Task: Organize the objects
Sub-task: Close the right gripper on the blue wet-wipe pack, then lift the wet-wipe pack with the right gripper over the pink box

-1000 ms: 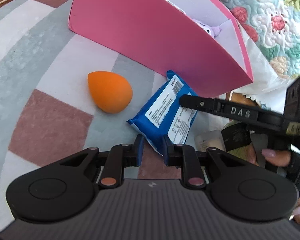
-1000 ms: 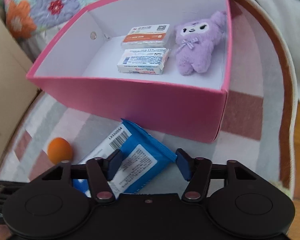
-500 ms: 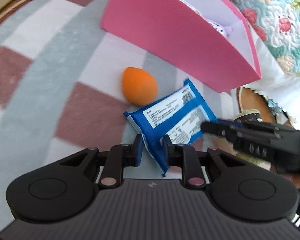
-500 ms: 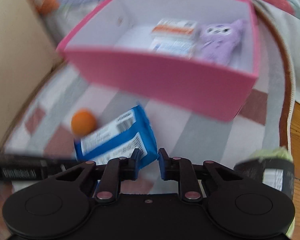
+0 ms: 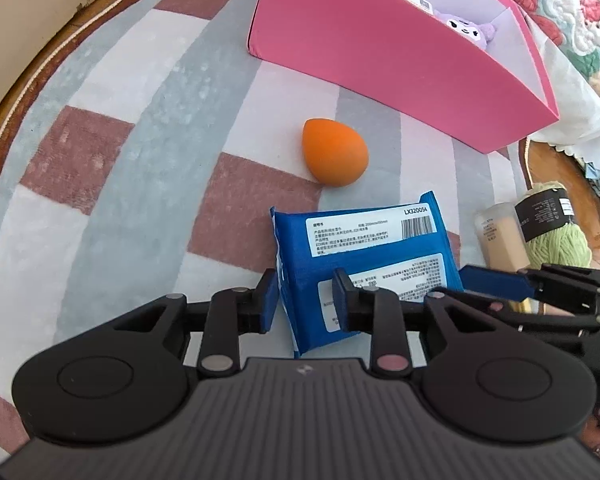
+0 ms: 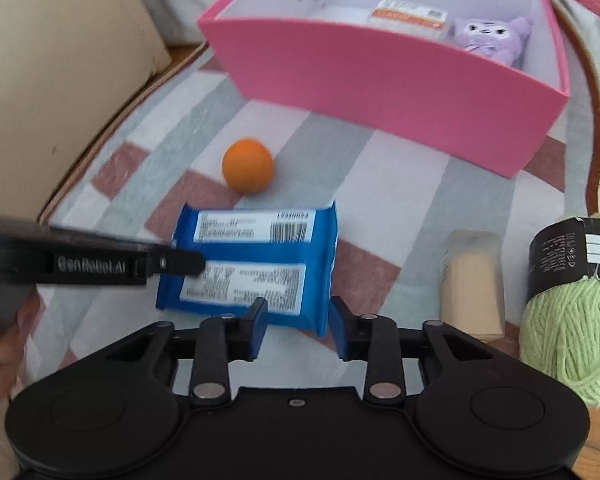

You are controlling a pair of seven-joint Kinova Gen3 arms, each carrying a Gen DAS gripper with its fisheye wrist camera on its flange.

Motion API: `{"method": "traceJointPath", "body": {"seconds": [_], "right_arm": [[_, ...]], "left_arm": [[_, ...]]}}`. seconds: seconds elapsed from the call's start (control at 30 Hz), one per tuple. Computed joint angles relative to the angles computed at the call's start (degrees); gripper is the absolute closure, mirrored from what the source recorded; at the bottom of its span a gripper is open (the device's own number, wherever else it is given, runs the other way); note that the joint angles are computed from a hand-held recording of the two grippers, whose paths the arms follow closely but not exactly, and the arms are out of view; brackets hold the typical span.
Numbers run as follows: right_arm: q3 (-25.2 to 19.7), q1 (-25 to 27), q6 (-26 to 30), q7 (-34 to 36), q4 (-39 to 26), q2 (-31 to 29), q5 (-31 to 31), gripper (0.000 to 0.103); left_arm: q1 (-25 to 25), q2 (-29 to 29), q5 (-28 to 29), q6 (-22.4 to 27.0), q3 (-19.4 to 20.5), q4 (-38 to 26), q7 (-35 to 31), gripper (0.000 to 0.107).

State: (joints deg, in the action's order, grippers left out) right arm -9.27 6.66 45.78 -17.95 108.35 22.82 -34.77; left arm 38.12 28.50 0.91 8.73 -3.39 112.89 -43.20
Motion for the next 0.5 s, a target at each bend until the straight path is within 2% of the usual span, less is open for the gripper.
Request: {"method": "traceJointPath", "body": {"seconds": [0.1, 0.17, 0.2, 0.23, 0.3, 0.4, 0.5], "right_arm": [[1.21, -1.42, -1.50, -3.53, -0.82, 1.46, -0.29, 0.060], [0.05, 0.05, -0.69, -4.19, -1.96, 3.03, -0.89, 0.060], [0.00, 0.26, 1.05, -4.79, -3.08, 3.88, -0.30, 0.062], [-1.06, 0.87, 2.38, -4.90, -3.82, 4.43, 1.21, 0.080], [-0.39, -0.12, 2.22, -3.34, -2.77, 3.06, 1.94, 0.080], [-0.49, 0.68, 1.21, -2.69, -1.23, 2.57, 0.92, 0.080], [0.80, 0.70, 2.78, -6.56, -1.95, 3.06, 0.50, 0.078]], "left_arm": [[0.97, -0.19, 0.15, 0.14, -1.18, 0.12, 1.03, 0.080], [1.21, -0.04, 0.43, 0.74, -1.47, -0.44, 1.79, 0.080], [0.67, -0.18, -0.41, 1.03, -0.70, -0.58, 1.09, 0.089], [1.18, -0.07, -2.18, 2.25, -0.72, -1.54, -0.55, 0.090], [3.03, -0.21, -4.71, 4.10, -2.20, -2.63, -1.02, 0.090], [1.48, -0.25, -4.69, 2.74, -1.11, -1.65, -0.36, 0.090], [-2.05, -0.48, -3.40, 1.57, 1.77, -0.86, -1.82, 0.090]]}}
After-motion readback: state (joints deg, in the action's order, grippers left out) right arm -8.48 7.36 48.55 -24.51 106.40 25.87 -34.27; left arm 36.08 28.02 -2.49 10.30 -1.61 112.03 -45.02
